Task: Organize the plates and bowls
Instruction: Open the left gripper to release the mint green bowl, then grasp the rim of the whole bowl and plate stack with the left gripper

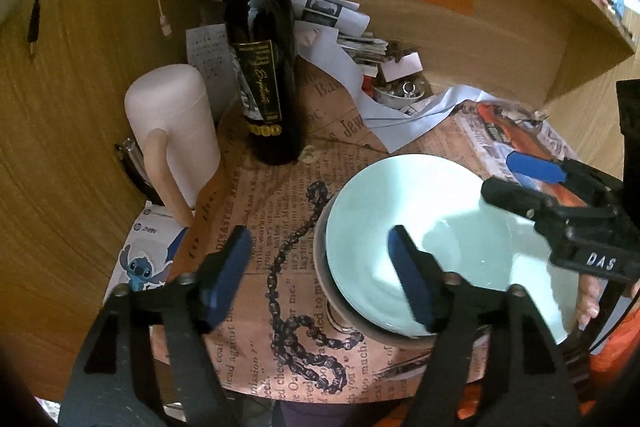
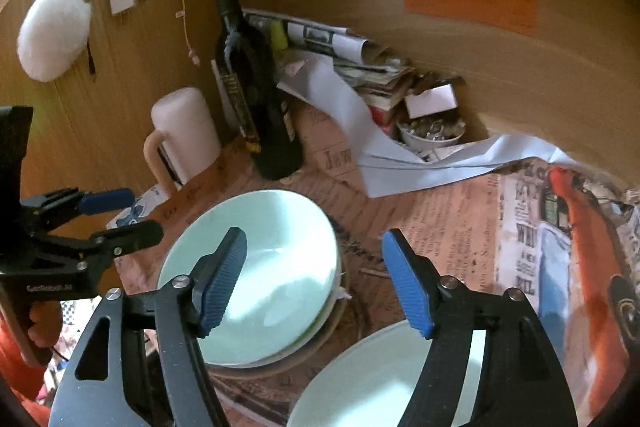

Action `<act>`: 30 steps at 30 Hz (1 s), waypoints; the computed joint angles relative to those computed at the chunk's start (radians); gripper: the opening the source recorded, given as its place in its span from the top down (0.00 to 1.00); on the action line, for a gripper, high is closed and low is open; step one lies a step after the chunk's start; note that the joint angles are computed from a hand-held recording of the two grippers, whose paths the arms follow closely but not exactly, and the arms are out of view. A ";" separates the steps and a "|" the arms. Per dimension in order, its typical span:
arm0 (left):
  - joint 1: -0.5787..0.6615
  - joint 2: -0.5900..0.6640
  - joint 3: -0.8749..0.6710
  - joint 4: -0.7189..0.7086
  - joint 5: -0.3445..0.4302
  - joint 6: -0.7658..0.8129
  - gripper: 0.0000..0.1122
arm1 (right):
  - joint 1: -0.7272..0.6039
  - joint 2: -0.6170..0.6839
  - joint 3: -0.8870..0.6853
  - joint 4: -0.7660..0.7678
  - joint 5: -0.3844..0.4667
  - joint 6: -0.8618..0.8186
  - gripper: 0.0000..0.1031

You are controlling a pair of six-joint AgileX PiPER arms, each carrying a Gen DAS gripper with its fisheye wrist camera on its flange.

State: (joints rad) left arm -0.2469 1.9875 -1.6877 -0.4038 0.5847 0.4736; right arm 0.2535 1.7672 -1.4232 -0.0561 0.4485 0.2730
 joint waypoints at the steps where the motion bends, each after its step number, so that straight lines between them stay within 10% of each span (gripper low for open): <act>1: 0.006 0.002 -0.003 -0.018 0.009 0.012 0.33 | -0.007 0.002 -0.005 0.020 0.008 -0.016 0.34; 19: 0.018 0.158 -0.123 -0.061 0.163 0.020 0.32 | -0.067 0.145 -0.108 0.297 0.198 -0.210 0.33; 30: 0.022 0.228 -0.220 -0.112 0.279 0.027 0.43 | -0.081 0.186 -0.144 0.426 0.255 -0.283 0.54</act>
